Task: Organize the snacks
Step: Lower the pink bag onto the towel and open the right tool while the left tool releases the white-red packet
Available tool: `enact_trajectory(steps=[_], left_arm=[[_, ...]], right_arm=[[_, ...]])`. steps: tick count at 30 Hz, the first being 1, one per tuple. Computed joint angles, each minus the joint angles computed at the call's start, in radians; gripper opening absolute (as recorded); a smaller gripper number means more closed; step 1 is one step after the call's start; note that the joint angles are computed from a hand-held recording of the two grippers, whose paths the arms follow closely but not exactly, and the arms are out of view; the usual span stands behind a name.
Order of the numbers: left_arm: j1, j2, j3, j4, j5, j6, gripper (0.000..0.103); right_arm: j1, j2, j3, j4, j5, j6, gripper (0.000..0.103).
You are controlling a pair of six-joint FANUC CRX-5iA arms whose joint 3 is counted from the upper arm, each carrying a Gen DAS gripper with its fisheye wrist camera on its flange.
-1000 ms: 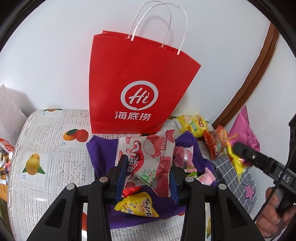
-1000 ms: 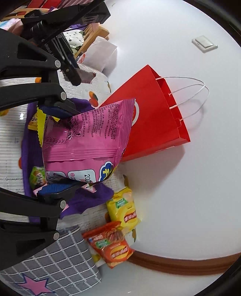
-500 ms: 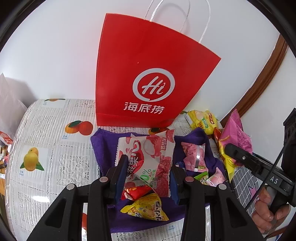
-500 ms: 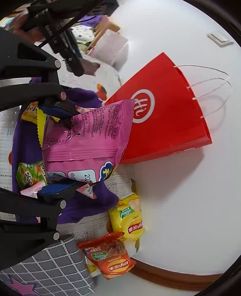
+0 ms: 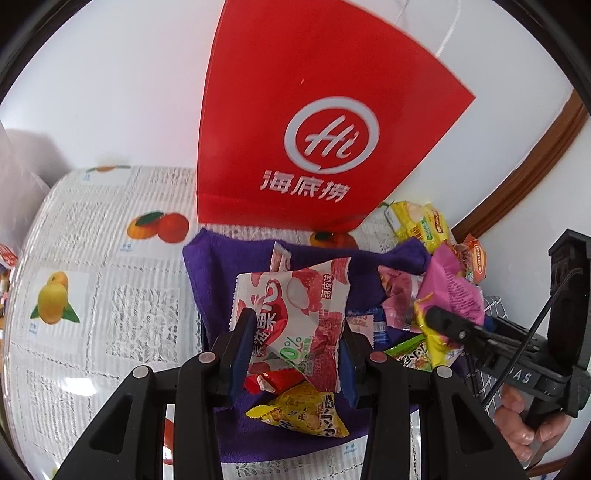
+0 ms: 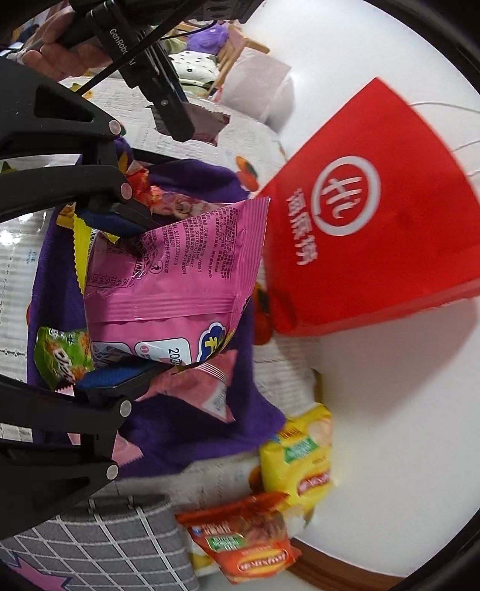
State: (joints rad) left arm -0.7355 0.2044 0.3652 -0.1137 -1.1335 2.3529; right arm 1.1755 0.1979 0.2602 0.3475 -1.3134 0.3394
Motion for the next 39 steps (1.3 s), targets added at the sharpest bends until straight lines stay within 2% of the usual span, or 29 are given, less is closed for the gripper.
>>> enact_trajectory(steps=[14, 16, 19, 26, 32, 39], left_arm=[[0.020, 0.034, -0.009, 0.067, 0.002, -0.032, 0.038], [0.018, 0.036, -0.007, 0.062, 0.002, -0.033, 0.038], [0.013, 0.041, 0.001, 0.045, -0.006, -0.023, 0.038], [0.014, 0.050, 0.000, 0.055, 0.000, -0.033, 0.038], [-0.017, 0.082, 0.064, -0.021, -0.059, -0.022, 0.040], [-0.010, 0.068, 0.040, 0.019, -0.007, -0.041, 0.041]], right_arm=[[-0.047, 0.057, 0.054, -0.145, -0.040, 0.059, 0.060], [-0.053, 0.068, 0.067, -0.157, -0.055, 0.067, 0.065], [-0.041, 0.080, 0.075, -0.121, -0.084, 0.051, 0.072], [-0.016, 0.045, 0.054, -0.074, -0.063, 0.050, 0.073], [0.010, 0.017, 0.038, 0.000, -0.073, 0.029, 0.074], [0.020, -0.011, 0.024, 0.026, -0.064, 0.007, 0.074]])
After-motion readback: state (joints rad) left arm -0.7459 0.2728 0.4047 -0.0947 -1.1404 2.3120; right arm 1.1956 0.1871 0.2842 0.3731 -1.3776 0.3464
